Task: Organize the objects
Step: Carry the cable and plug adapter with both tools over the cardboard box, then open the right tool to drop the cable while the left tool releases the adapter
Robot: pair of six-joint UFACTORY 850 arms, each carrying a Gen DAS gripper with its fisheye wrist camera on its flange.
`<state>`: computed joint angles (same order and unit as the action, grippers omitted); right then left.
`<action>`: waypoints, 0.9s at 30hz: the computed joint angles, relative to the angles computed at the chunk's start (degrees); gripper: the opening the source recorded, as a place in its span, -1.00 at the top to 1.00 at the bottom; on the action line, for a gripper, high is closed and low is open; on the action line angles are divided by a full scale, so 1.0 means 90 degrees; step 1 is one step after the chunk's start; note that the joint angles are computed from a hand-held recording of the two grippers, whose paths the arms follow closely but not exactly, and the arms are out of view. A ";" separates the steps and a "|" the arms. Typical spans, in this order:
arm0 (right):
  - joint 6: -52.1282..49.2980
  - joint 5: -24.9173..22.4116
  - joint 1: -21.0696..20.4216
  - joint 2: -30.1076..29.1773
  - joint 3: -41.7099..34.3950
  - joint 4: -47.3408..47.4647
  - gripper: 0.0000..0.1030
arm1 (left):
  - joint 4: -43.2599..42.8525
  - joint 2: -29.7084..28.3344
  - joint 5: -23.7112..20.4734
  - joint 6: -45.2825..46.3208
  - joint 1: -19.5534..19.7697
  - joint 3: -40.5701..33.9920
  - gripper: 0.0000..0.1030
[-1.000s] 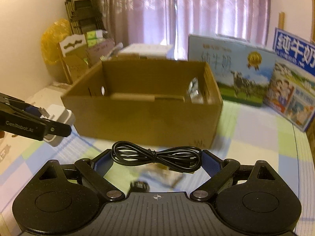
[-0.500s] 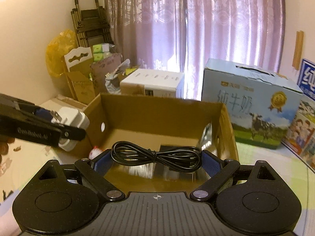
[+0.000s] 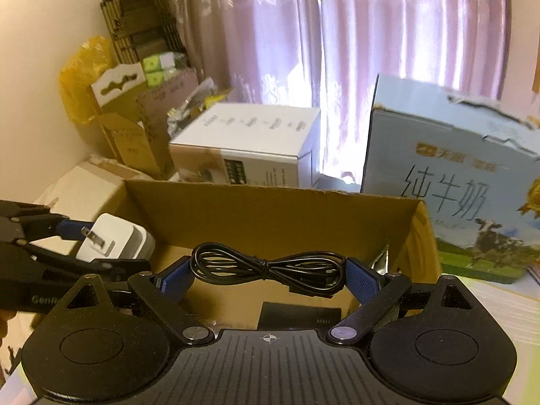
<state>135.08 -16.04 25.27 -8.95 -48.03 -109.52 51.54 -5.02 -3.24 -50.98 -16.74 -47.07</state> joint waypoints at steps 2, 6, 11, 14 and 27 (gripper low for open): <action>-0.0022 0.0171 -0.0125 -0.0188 -0.0136 -0.0007 -0.77 | 0.0180 -0.0222 -0.0045 -0.0166 0.0013 -0.0158 -0.24; 0.0111 0.0421 -0.0335 -0.0439 -0.0348 -0.0225 -0.77 | 0.0199 -0.0530 -0.0128 -0.0180 0.0040 -0.0374 -0.24; 0.1084 0.0552 -0.0555 -0.0592 -0.0487 -0.1087 -0.77 | 0.0309 -0.0785 -0.0149 -0.0309 0.0054 -0.0574 -0.24; 0.1658 0.0650 -0.0671 -0.0614 -0.0527 -0.1503 -0.81 | 0.0245 -0.0913 -0.0173 -0.0259 0.0055 -0.0680 -0.24; 0.2363 0.0460 -0.0716 -0.0255 -0.0191 -0.2160 -0.88 | 0.0208 -0.1154 -0.0227 -0.0229 0.0013 -0.0848 -0.24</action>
<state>156.35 -11.90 18.82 -11.25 -49.75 -128.96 53.41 -15.41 -5.28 -53.04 -16.62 -54.69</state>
